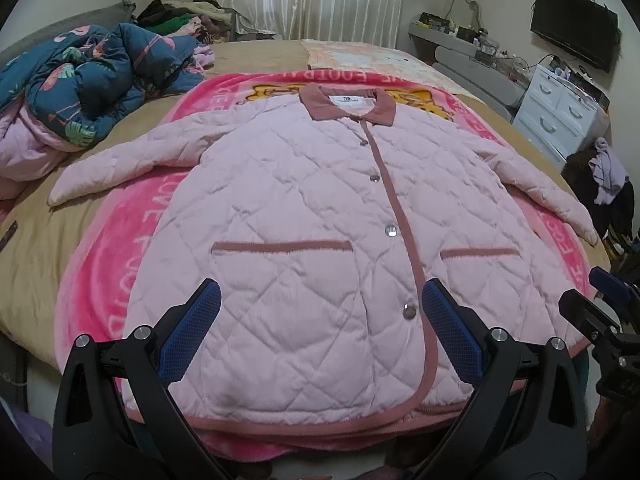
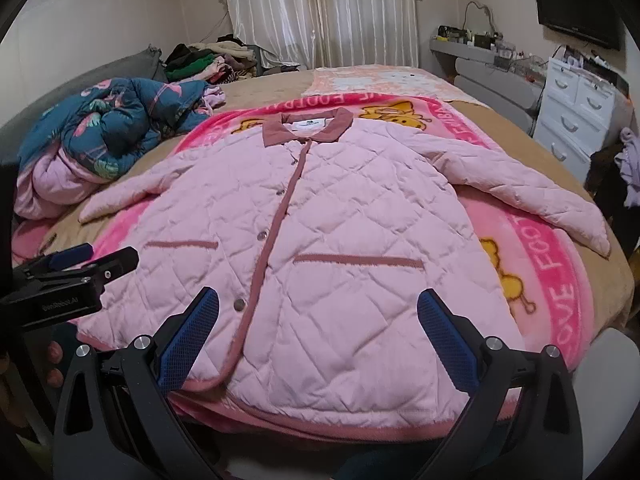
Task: Fold large clothes
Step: 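Move the right gripper toward the cuff of the sleeve nearest it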
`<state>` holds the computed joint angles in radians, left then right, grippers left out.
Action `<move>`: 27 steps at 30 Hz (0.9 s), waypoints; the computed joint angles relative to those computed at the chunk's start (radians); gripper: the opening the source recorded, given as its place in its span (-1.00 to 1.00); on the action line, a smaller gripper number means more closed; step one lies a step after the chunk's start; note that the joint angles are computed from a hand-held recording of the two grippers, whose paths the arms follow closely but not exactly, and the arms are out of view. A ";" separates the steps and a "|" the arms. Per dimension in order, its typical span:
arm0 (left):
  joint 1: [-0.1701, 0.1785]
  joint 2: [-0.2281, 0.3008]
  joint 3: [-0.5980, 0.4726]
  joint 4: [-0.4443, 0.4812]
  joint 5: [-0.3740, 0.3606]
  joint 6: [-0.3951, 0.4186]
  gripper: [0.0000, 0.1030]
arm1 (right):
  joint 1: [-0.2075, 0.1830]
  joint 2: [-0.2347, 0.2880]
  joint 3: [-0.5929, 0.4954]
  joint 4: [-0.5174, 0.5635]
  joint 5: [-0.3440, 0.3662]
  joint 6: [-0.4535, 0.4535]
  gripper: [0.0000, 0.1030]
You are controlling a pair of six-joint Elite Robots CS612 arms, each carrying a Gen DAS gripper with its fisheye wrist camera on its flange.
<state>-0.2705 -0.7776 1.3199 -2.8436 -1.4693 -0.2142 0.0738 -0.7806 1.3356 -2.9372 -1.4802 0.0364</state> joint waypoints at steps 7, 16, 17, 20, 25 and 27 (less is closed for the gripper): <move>0.003 0.027 -0.077 0.034 -0.005 -0.002 0.83 | -0.009 0.019 -0.063 0.031 0.006 0.012 0.92; -0.001 0.066 -0.190 0.093 -0.006 0.005 0.83 | -0.020 0.054 -0.168 0.061 -0.015 0.035 0.92; -0.001 0.072 -0.207 0.101 -0.009 0.004 0.83 | -0.021 0.058 -0.180 0.064 -0.017 0.038 0.92; -0.001 0.090 -0.255 0.137 -0.020 -0.005 0.83 | -0.025 0.068 -0.211 0.076 -0.017 0.043 0.92; -0.005 0.124 -0.333 0.182 -0.001 0.004 0.83 | -0.029 0.090 -0.274 0.088 -0.023 0.040 0.92; -0.007 0.143 -0.377 0.205 0.007 0.006 0.83 | -0.032 0.100 -0.300 0.096 -0.031 0.048 0.92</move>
<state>-0.2779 -0.6342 0.9432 -2.6381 -1.4622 -0.2078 0.0420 -0.6805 1.0352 -2.8410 -1.5110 0.0845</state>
